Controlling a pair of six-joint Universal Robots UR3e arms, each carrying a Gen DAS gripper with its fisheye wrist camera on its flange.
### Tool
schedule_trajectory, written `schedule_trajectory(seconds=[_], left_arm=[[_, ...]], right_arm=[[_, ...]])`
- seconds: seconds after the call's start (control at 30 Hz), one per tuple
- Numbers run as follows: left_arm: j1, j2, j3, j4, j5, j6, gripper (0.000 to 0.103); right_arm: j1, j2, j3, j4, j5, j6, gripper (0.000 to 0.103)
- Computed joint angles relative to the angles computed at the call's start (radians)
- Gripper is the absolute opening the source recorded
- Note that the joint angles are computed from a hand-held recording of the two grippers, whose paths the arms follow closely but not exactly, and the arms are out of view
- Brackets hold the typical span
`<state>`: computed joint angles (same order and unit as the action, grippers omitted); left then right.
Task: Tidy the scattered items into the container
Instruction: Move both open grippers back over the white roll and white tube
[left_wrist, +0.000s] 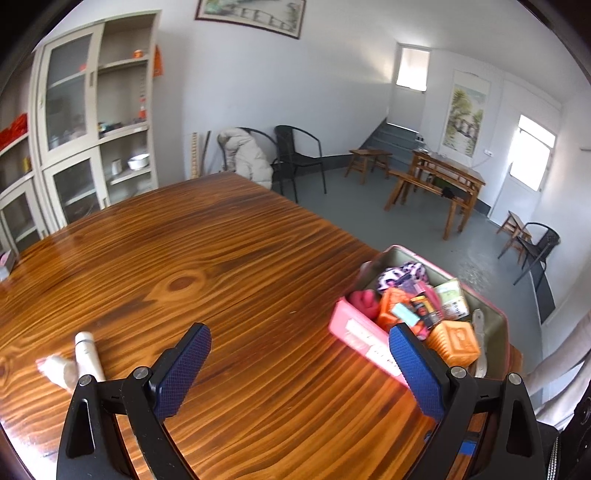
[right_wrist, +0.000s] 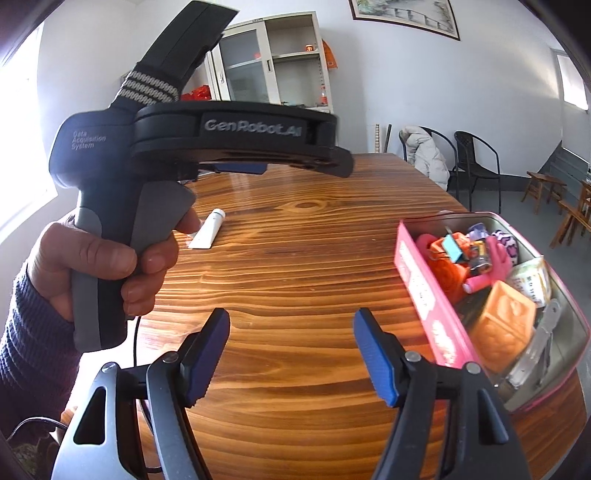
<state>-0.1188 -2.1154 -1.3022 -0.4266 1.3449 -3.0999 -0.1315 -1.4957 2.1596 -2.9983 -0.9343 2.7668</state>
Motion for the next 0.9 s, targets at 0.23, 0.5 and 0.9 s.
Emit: schedule_trajectory(seconds=[0.23, 0.5, 0.9], left_arm=[[0.089, 0.089, -0.175, 0.085, -0.025, 0.006, 0.099], [0.201, 0.195, -0.350, 0.144, -0.050, 0.032, 0.099], [0.385, 0.348, -0.572, 0.184, -0.089, 0.111, 0.099]], right_arm=[[0.086, 0.035, -0.048, -0.012, -0.054, 0.048, 0.075], [0.197, 0.097, -0.127, -0.012, -0.123, 0.108, 0.075], [0.338, 0.204, -0.253, -0.006, -0.179, 0.178, 0.075]])
